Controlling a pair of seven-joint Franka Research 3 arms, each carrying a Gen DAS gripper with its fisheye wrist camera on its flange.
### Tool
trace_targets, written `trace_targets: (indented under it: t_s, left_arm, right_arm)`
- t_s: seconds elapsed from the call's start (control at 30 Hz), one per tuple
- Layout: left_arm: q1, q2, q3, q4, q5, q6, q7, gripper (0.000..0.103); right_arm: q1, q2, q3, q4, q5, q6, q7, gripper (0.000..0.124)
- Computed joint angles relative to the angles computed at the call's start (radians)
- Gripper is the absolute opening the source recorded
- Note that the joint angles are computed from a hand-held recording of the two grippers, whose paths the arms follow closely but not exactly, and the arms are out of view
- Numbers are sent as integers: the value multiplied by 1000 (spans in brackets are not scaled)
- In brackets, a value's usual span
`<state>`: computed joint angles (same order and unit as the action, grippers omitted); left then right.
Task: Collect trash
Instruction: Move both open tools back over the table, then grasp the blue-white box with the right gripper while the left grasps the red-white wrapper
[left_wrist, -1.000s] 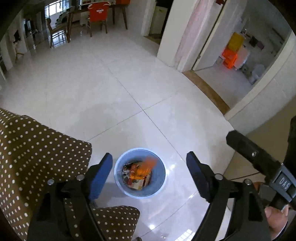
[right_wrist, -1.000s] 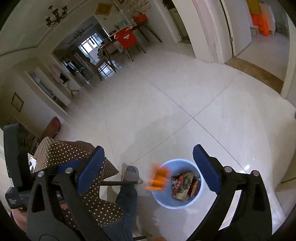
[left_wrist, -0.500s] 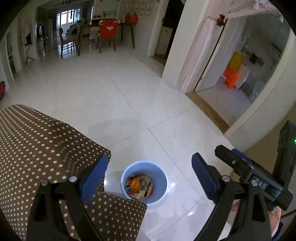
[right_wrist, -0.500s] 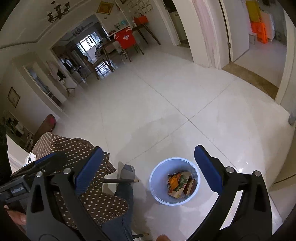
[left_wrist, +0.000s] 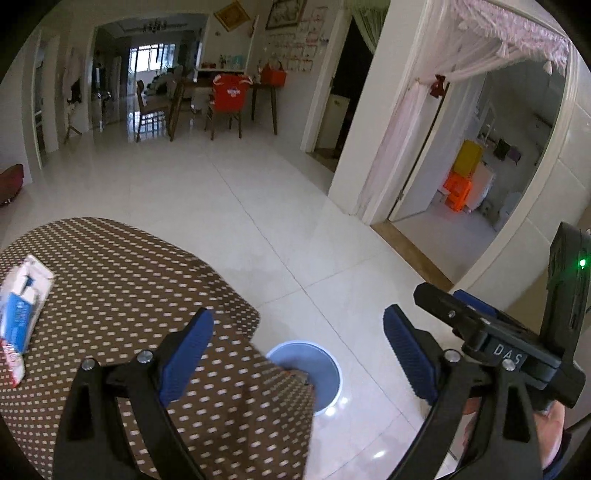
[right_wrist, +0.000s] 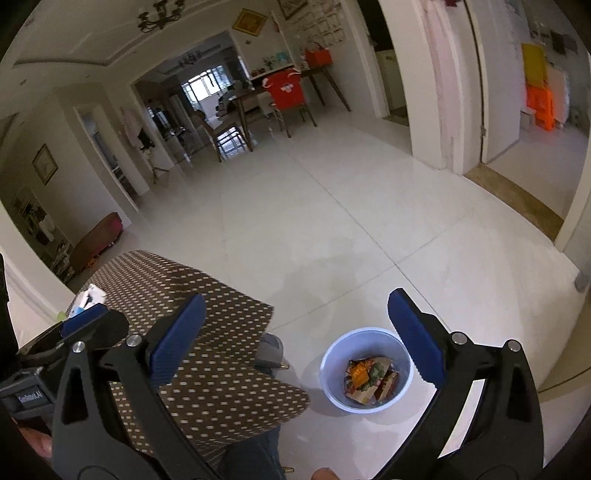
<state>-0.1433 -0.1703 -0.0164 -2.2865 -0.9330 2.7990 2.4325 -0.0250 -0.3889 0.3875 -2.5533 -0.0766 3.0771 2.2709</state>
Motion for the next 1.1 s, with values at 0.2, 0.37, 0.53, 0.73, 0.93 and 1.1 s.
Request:
trace_targets:
  t_s: [0.2,0.37,0.53,0.73,0.93,1.1]
  left_arm:
    - [19,-70,62,-46,-55,-2,70,91]
    - [46,-104,112,-73,-72,-16,99,91]
    - [91,-113,163,-79,-93,-22,126,91]
    - [160,-117,206,-106,-119,-2,174,91]
    - [269,-58,246,-107,-55,33,129,91]
    - [358,3,252,-78,-46,25,128,91]
  right_arm:
    - [-11,24,76,82,-63,-35,43,97]
    - [-3,82,110,158,-149,-48,99,97]
    - [25,173,145,266,-265,-79,165,97]
    - [114,362,158,437,-384,-117,190,97]
    - [273,605,135,660,-446,-198,145,97]
    - [404,763,70,846,-438,-260,117,97]
